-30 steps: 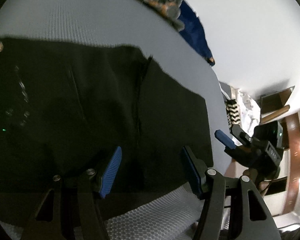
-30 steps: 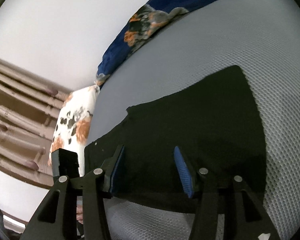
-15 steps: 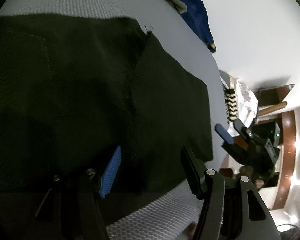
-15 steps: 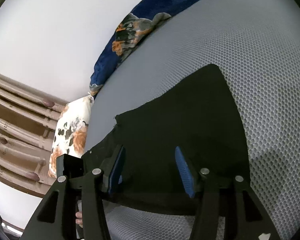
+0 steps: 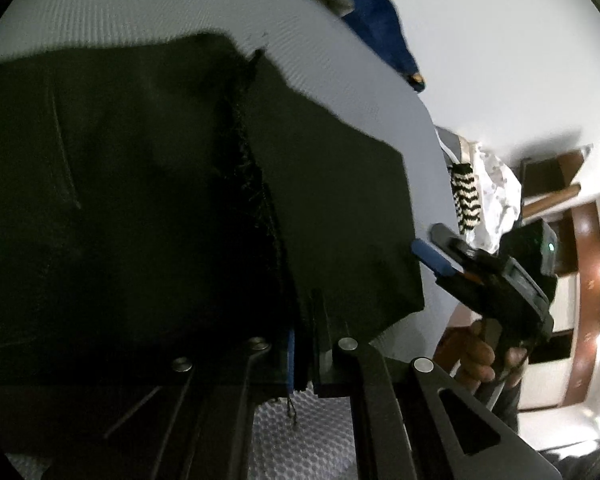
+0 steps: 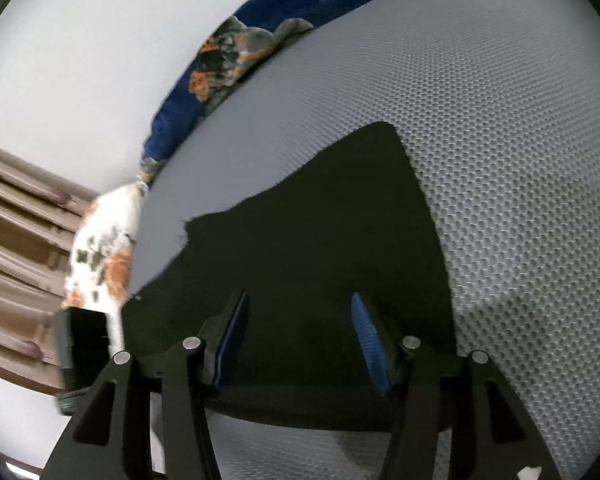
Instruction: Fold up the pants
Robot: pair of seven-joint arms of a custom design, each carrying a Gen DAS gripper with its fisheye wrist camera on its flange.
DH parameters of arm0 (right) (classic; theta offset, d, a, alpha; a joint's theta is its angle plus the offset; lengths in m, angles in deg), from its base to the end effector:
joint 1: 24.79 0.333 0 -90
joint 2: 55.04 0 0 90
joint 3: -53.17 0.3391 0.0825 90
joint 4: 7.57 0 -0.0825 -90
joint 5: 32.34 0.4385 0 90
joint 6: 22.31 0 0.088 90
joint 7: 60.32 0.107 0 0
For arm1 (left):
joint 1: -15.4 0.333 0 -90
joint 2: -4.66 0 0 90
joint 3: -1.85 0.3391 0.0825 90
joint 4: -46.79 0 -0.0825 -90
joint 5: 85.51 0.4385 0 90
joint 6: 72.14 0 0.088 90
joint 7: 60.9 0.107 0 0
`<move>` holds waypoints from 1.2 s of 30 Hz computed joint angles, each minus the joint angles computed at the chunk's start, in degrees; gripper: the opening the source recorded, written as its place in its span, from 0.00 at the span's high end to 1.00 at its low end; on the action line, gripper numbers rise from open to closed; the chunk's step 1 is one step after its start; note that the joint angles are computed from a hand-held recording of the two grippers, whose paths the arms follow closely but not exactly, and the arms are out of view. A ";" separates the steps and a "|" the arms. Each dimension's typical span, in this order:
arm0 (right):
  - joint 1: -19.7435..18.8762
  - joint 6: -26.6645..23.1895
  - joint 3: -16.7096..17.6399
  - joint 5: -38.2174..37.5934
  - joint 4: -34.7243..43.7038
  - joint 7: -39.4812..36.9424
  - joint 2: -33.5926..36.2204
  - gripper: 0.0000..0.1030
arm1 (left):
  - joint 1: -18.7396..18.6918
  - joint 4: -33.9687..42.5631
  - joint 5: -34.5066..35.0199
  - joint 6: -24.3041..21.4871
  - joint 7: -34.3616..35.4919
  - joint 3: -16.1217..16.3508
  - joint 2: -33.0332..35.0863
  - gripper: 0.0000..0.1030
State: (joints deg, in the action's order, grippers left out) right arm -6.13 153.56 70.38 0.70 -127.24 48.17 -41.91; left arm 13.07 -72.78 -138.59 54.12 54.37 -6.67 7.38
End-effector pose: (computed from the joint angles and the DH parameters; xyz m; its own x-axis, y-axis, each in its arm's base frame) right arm 0.5676 0.3462 0.3831 -0.1039 -0.7899 -0.6044 -0.8491 0.3869 -0.3597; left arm 0.5997 -0.1421 0.4147 -0.1256 -0.7298 0.6721 -0.9854 0.0132 -0.1699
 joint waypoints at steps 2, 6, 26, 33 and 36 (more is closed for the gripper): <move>3.46 -0.85 -3.87 -5.68 0.01 3.81 -0.13 0.50 | 0.14 -1.14 -0.43 0.18 1.01 0.18 -1.41 0.95; 11.05 -6.33 -12.82 -22.72 1.81 15.89 0.83 0.50 | -0.17 -2.24 3.20 0.95 -0.79 0.47 -1.08 0.95; 10.49 -17.58 -12.33 -39.86 10.69 23.93 5.60 0.55 | -3.99 -2.16 21.05 19.78 -2.82 -1.09 -1.39 0.83; 13.54 -22.16 -17.72 -51.76 18.72 31.15 9.49 0.54 | -3.86 4.71 27.52 23.05 -6.68 -2.16 5.83 0.83; 12.71 -24.77 -17.60 -52.43 23.38 31.11 12.98 0.55 | -4.10 8.42 32.04 22.90 -10.14 -2.24 9.78 0.83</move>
State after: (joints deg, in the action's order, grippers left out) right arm 6.57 128.79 52.77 -51.73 -103.86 79.28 -28.93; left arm 8.97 -64.36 -106.55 77.02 44.23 -8.91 17.16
